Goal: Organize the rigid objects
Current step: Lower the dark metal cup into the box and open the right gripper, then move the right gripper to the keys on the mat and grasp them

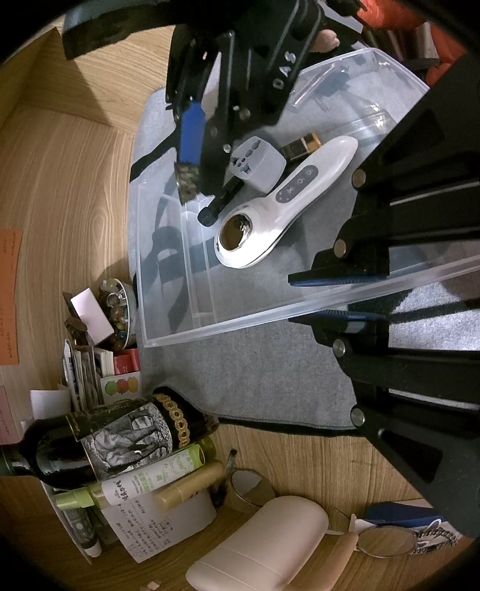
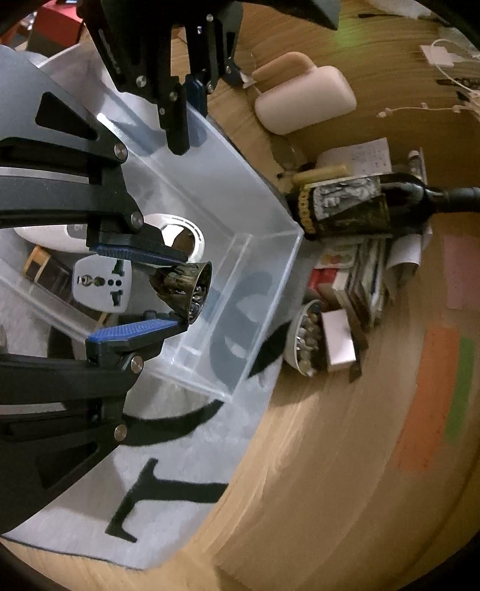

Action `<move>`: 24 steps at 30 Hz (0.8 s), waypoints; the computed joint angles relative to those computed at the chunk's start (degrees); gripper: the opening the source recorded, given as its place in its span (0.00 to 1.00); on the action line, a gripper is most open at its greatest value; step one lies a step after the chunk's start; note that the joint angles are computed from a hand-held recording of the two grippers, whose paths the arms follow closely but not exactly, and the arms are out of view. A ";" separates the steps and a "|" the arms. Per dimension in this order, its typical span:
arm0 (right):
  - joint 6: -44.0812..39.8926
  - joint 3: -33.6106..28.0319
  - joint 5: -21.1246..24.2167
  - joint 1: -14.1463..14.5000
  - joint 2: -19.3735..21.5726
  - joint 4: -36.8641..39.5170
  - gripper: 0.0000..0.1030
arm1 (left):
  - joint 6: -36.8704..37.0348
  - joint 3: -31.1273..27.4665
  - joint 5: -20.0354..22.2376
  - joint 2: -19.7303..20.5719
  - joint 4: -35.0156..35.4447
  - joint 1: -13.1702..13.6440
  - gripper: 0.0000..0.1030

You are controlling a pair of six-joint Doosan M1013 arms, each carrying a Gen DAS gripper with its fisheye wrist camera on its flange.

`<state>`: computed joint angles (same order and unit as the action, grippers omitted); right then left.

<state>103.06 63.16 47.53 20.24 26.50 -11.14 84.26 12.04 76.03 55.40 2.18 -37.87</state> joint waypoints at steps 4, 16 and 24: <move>-1.04 -0.45 0.76 0.22 0.52 0.01 0.26 | 0.01 0.98 -0.56 -0.48 -0.03 -0.05 0.09; -2.94 -0.14 1.01 0.59 0.08 0.27 0.48 | -0.06 1.24 -0.74 -0.60 0.01 -0.08 0.09; 0.34 2.27 -2.00 1.00 -2.27 -4.35 0.58 | -0.02 1.77 -1.04 -0.86 0.01 -0.08 0.09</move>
<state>103.40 65.43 45.54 21.24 24.23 -15.50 84.24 13.80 74.99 54.55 2.19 -37.95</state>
